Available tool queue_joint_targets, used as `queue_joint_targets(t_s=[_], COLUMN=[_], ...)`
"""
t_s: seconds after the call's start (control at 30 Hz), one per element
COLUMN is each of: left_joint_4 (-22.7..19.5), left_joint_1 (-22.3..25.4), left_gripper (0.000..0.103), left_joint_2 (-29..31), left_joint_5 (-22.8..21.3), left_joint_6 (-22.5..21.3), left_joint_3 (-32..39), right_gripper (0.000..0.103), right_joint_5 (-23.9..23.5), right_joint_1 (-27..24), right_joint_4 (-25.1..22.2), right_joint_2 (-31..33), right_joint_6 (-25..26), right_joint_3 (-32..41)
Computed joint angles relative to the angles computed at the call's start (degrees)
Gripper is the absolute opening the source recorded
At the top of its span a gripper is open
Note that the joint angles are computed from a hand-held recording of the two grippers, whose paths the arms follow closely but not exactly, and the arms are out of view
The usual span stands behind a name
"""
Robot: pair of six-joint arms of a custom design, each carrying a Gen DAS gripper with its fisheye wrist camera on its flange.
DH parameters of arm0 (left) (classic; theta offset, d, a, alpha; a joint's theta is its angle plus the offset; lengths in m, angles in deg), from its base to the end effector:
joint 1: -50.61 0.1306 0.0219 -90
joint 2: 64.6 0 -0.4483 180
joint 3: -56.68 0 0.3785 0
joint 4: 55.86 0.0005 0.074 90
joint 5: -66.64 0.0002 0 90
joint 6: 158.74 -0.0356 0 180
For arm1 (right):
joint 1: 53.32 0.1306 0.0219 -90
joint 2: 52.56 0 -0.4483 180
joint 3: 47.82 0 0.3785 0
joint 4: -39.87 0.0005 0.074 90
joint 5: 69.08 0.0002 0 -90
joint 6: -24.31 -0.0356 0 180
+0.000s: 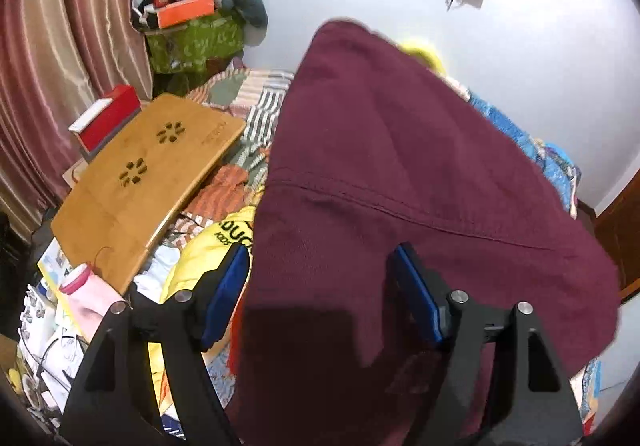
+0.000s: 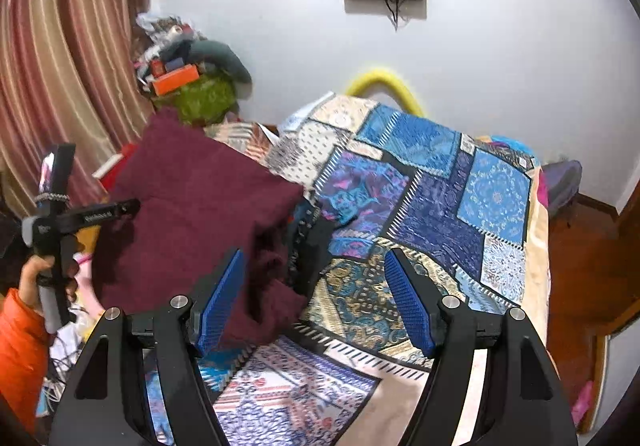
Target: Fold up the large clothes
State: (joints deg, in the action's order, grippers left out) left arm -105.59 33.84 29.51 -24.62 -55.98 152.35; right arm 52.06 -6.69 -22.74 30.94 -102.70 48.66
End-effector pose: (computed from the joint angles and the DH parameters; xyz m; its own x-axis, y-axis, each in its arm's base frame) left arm 0.4839 -0.1455 0.5063 -0.7564 -0.0027 -0.6541 0.1101 0.9852 -0.1313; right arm 0.2936 0.2832 0.5813 -0.6538 0.0581 -0.7544 0.0018 0.9972 0.0753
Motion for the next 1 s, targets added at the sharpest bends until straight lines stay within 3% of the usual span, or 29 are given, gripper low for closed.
queue_joint_targets(t_s=[0.23, 0.37, 0.53, 0.83, 0.97, 1.0], left_joint_4=[2.65, 6.35, 11.14, 17.51, 20.81, 21.67], left_joint_1=[-1.12, -3.55, -9.49, -30.41, -47.19, -49.72], left_gripper=[0.074, 0.074, 0.074, 0.074, 0.074, 0.078], left_joint_2=[-11.31, -20.48, -31.79, -47.08, -50.25, -50.59], left_joint_5=[1.78, -0.74, -6.49, -26.81, -45.72, -48.75], left_joint_6=[-1.72, -3.80, -6.62, -8.22, -11.71, -12.77], left_joint_3=[-3.96, -8.03, -13.50, -20.75, -23.67, -24.23], right_gripper=[0.069, 0.069, 0.069, 0.069, 0.069, 0.069], right_joint_5=[9.46, 15.51, 26.56, 44.33, 47.90, 47.85], right_joint_1=[9.99, 15.97, 24.27, 37.43, 39.88, 40.09], right_joint_4=[2.07, 4.46, 7.43, 18.73, 23.11, 23.32], right_joint_2=[-0.91, -1.51, -1.42, -1.04, -1.09, -1.12], right_joint_6=[-0.39, -0.50, 1.82, 10.10, 11.77, 11.74], right_joint_3=[2.07, 2.62, 4.07, 3.55, 2.00, 1.78])
